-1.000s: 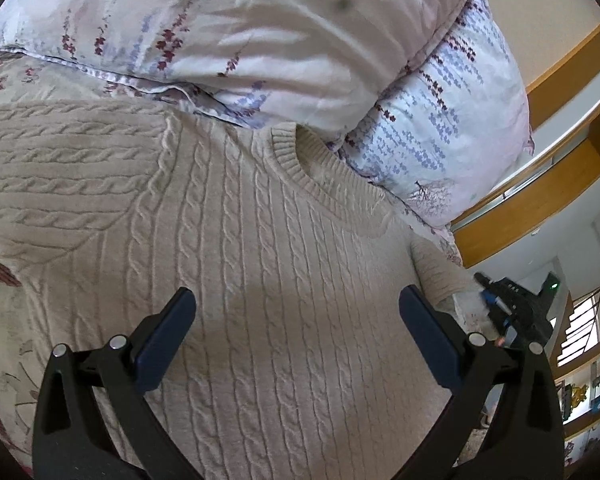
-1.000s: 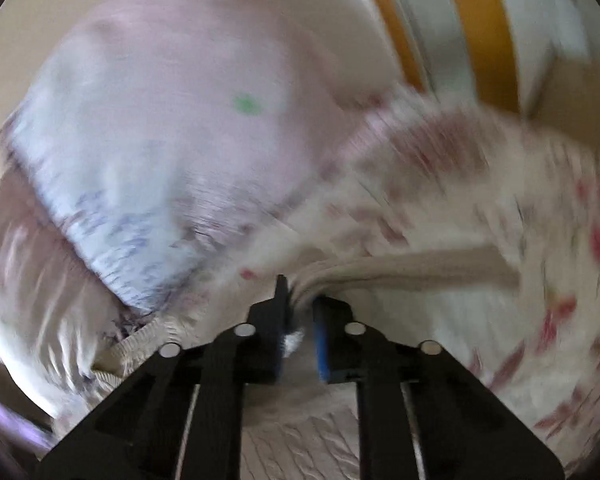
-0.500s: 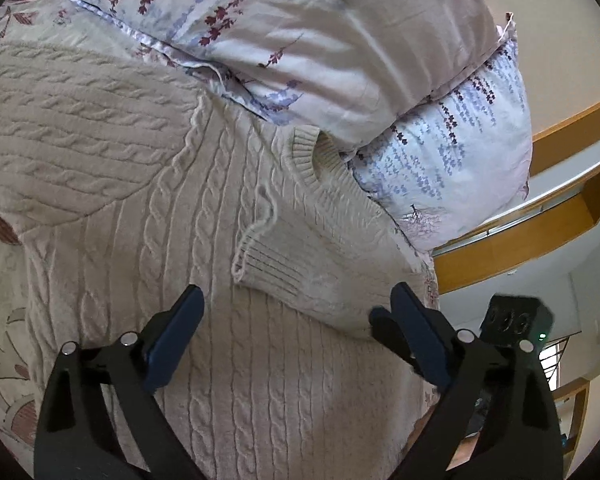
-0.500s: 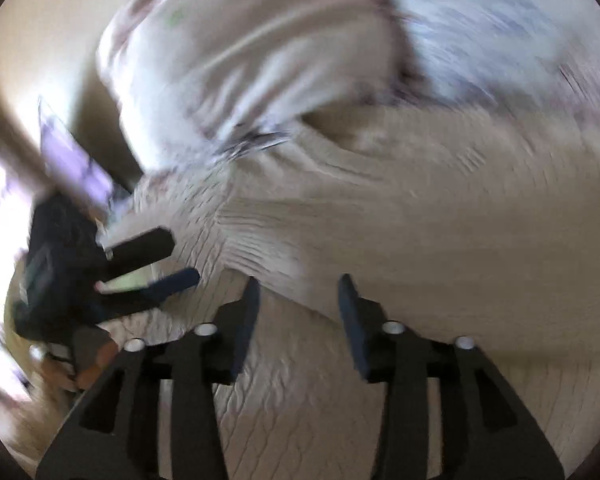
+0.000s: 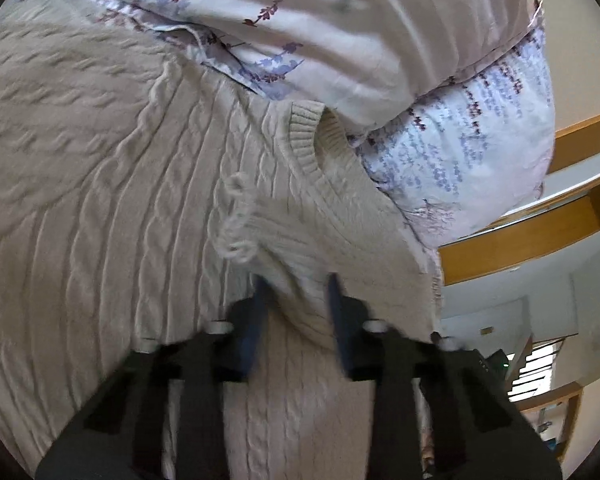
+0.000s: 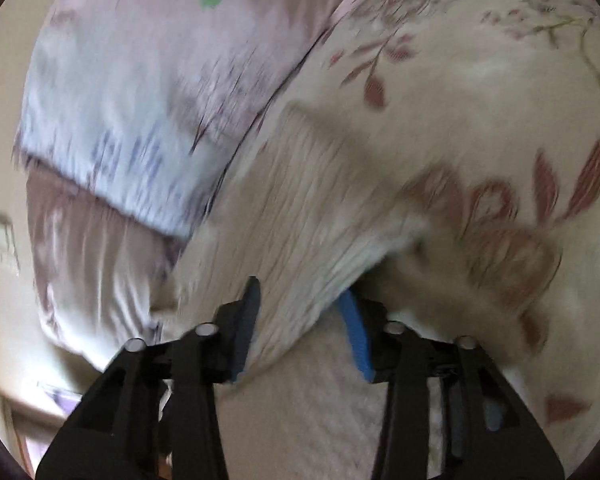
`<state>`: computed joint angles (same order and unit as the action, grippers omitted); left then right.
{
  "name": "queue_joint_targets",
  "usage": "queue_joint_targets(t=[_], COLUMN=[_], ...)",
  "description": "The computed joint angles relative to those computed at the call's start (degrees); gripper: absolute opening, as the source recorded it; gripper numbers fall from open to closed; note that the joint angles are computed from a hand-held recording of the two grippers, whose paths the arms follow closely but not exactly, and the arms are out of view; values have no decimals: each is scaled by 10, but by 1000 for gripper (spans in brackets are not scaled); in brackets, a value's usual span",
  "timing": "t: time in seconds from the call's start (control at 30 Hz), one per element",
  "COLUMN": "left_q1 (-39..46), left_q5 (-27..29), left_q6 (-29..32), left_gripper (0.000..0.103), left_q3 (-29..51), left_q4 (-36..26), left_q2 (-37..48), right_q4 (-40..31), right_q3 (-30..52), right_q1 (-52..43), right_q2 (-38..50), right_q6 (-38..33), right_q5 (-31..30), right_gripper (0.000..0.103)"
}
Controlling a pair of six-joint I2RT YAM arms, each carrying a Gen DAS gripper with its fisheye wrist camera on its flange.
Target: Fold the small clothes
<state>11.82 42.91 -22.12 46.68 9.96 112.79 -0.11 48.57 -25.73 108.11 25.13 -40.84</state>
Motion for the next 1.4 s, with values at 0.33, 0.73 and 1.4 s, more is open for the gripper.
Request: queue_joint_targets(t=[0.33,0.73,1.4], left_q1=[14,44,216], left_q5=[-61,-41,24], left_q6=[108,111,240], left_gripper=[6,7,65], left_q3=[24,-53,-99], left_q4=[-45,-33,-116], left_q2=[-19,-65,-146], right_q4=[146,163,118], right_q3=[-94,-137,-161], right_q1=[51,35,49], right_q2=[-64,-102,-181], right_q6=[21,25,-45], right_q5=[94,87,128], right_gripper=[11,11,44])
